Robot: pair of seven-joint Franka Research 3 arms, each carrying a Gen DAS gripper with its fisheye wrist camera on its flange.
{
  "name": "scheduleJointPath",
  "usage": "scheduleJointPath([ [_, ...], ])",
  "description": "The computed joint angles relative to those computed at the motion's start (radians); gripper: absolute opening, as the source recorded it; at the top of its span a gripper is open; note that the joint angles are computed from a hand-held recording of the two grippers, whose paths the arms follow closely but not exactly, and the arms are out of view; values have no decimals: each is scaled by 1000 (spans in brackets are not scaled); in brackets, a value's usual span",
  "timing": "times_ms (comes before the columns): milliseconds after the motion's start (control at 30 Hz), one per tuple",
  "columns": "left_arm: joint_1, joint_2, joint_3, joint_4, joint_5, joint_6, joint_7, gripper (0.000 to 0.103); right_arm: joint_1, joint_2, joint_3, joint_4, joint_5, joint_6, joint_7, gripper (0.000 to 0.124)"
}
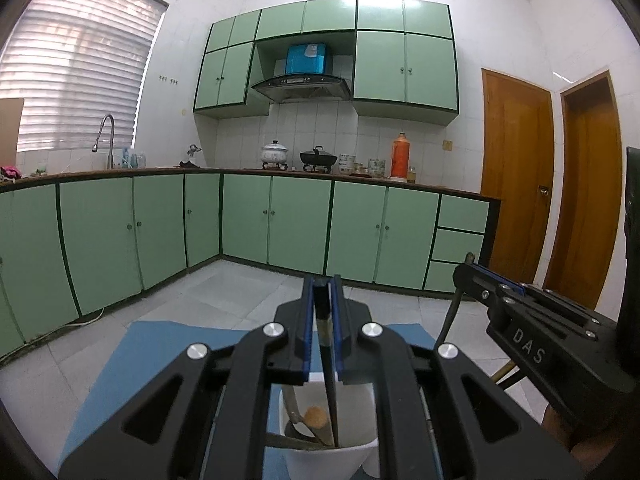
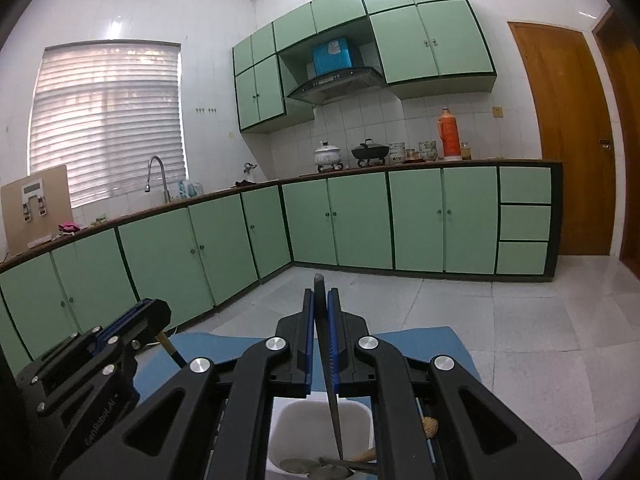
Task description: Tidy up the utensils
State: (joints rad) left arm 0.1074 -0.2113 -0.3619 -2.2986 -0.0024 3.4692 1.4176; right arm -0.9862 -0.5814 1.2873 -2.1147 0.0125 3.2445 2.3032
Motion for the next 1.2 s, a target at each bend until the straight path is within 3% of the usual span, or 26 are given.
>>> scheduleJointPath([
  [100, -34, -3, 40, 7, 32, -9, -31, 11, 25, 23, -18, -1, -3, -10, -6, 8],
  [200, -8, -13, 18, 7, 20, 3, -28, 31, 38, 9, -40, -8, -3, -5, -3, 11],
  [267, -34, -23, 51, 3, 41, 7, -50, 33, 52, -12, -64, -17, 5, -2, 5, 21],
  [533, -46, -84, 91, -31, 82, 39, -114, 54, 152, -91, -191, -83, 38, 21, 12, 32],
  [867, 53, -220, 20, -134, 42, 57, -146, 82, 290, -194, -313, -205, 89, 35, 1, 44],
  [967, 61, -264, 25, -170, 47, 47, -168, 86, 335, -232, -342, -253, 105, 37, 0, 47],
  [1100, -1, -326, 102, -234, 112, 18, -207, 90, 402, -287, -373, -320, 124, 24, 4, 57],
  [1200, 6, -380, 109, -289, 141, 4, -229, 94, 444, -325, -388, -367, 129, 10, 13, 62],
])
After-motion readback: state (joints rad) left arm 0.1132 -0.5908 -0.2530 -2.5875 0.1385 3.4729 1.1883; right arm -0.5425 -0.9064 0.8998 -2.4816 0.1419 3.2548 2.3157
